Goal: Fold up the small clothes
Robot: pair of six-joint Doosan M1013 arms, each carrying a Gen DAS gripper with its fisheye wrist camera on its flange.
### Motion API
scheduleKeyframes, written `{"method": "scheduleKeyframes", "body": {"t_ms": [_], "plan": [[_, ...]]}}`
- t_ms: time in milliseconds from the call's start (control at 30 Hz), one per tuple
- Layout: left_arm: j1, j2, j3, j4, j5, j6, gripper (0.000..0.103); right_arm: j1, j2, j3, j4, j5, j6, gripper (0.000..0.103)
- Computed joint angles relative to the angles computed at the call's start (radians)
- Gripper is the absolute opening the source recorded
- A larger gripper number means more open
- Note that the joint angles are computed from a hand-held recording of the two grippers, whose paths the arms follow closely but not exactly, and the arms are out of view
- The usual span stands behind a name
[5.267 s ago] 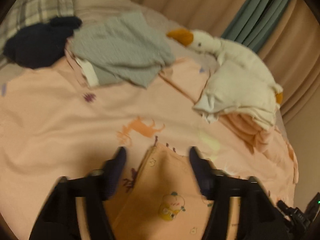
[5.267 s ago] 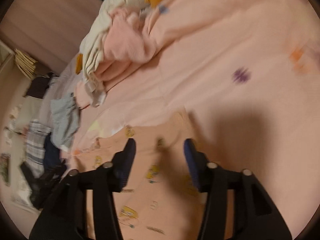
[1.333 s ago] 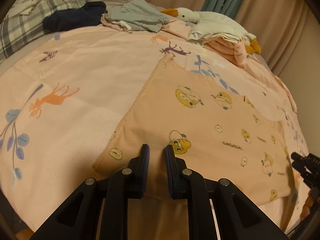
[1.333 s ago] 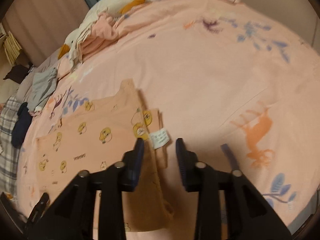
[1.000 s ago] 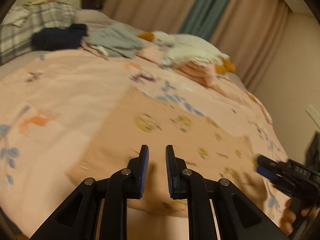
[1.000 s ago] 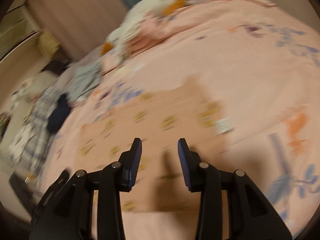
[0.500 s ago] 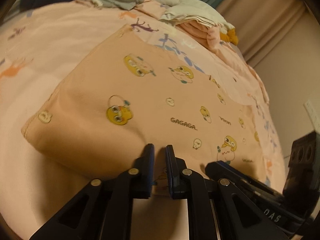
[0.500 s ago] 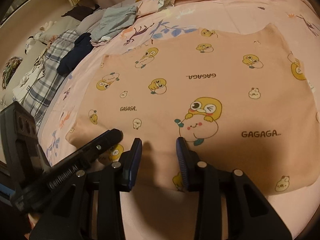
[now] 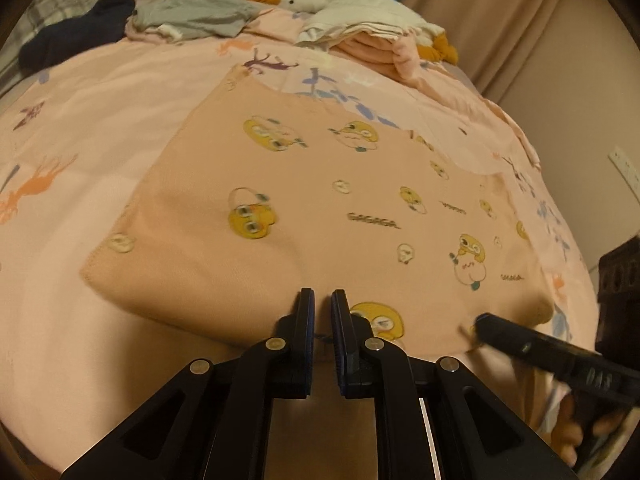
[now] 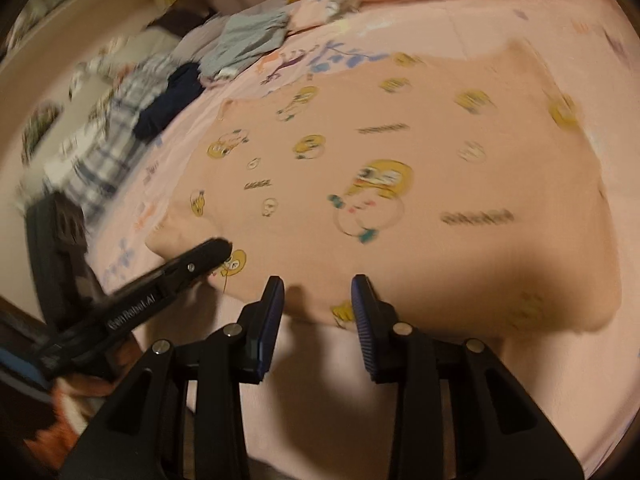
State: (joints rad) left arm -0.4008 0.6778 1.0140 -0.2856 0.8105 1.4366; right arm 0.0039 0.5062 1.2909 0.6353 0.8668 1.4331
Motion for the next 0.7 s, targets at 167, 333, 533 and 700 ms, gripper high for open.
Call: {"method": "scheduleKeyframes", "body": {"t_ms": [167,333,533,700], "plan": [[0.054,0.003,0.001,-0.151,0.041,-0.032,0.013,-0.043,-0.02,0.036,0.048,-0.001,0.055,0.018],[0.087,-0.009,0.023,-0.218,0.049,-0.05,0.013,-0.062,-0.058,0.086,0.023,-0.052,0.09,0.018],[0.068,-0.056,0.097,-0.024,-0.067,-0.08,0.013,-0.055,-0.117,0.153,-0.206,-0.17,0.241,0.017],[0.066,-0.056,0.095,-0.011,-0.068,-0.082,0.013,-0.053,-0.114,0.13,-0.396,-0.142,0.39,0.024]]}}
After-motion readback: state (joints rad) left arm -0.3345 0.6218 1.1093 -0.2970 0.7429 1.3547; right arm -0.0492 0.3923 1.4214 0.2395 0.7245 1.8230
